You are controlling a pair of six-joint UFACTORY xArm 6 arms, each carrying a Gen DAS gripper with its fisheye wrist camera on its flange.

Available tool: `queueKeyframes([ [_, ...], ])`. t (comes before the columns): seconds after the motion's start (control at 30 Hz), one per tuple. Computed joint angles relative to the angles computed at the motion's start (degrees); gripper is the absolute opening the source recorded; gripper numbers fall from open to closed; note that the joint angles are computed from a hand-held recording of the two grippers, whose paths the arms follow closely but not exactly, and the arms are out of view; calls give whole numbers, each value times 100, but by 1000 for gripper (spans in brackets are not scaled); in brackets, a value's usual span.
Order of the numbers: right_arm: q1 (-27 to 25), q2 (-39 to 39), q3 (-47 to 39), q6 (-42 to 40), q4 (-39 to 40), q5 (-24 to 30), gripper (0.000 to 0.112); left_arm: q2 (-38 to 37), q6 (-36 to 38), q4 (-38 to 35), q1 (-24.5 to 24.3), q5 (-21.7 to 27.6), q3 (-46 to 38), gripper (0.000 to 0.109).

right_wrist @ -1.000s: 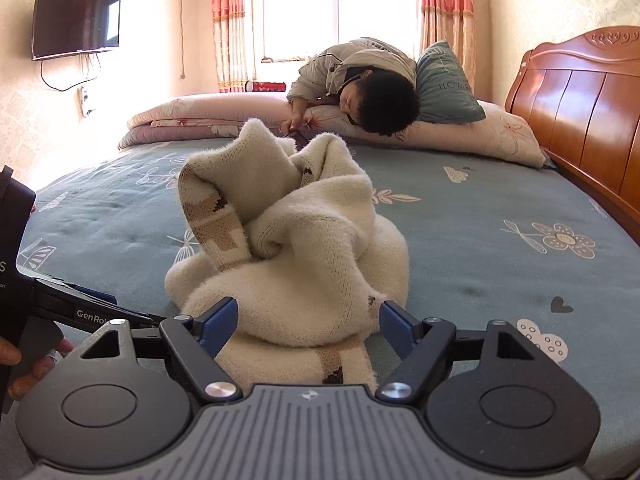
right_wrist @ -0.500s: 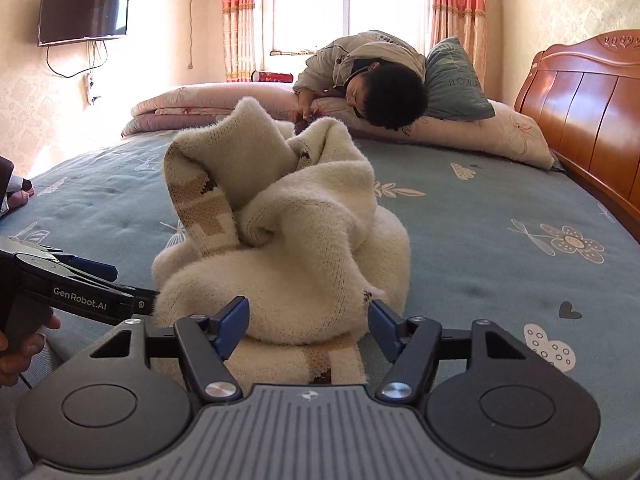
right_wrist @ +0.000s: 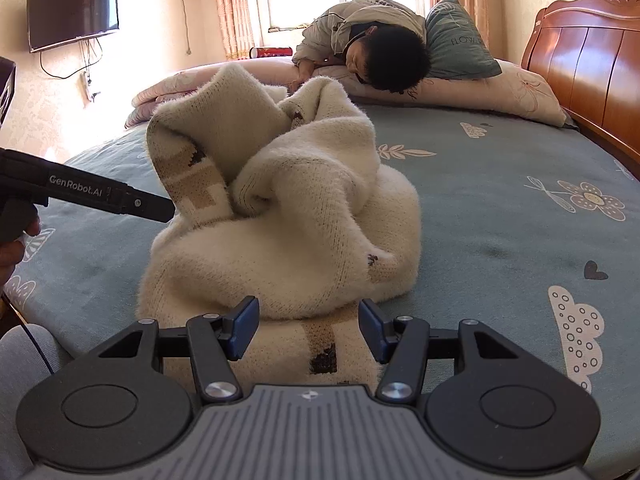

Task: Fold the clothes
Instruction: 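Move both tools toward the sweater, aiming the left tool at a brown-patterned sleeve, then close the left gripper on the sleeve cuff while the right gripper grasps the sweater edge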

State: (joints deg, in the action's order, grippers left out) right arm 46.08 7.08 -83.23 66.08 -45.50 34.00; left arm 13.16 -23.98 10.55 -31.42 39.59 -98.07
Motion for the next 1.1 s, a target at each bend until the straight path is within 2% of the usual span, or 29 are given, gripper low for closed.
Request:
queueKeyframes([
  [0.1, -44, -37, 68, -4, 43, -86, 60, 236, 192, -518, 25, 65, -336, 52],
  [0.17, -74, -67, 117, 0, 77, -108, 60, 363, 177, -514, 30, 41, -504, 52],
  [0.3, -120, -67, 165, -25, 177, -176, 60, 876, 142, -620, 83, 580, -1302, 51],
  [0.4, -127, -11, 120, -140, 282, -233, 60, 1093, 287, -1247, 218, 557, -1494, 51],
  [0.43, -125, 7, 102, -173, 305, -242, 60, 1123, 234, -1278, 244, 490, -1488, 46],
  [0.5, -112, 37, 67, -243, 342, -227, 60, 1217, 97, -1276, 272, 555, -1591, 24],
  [0.53, -103, 48, 48, -269, 355, -202, 60, 1239, 95, -1319, 279, 592, -1614, 18],
  [0.57, -96, 54, 33, -291, 358, -170, 60, 1249, 109, -1287, 272, 639, -1634, 14],
  [0.7, -81, 52, -14, -329, 341, -38, 60, 1169, 174, -658, 187, 942, -1681, 10],
  [0.97, -29, 105, -165, -446, 334, 209, 60, 631, -136, 246, 477, 1238, -1247, 9],
  [1.1, -14, 165, -276, -527, 350, 305, 60, 552, 173, 460, 606, 1524, -1235, 9],
])
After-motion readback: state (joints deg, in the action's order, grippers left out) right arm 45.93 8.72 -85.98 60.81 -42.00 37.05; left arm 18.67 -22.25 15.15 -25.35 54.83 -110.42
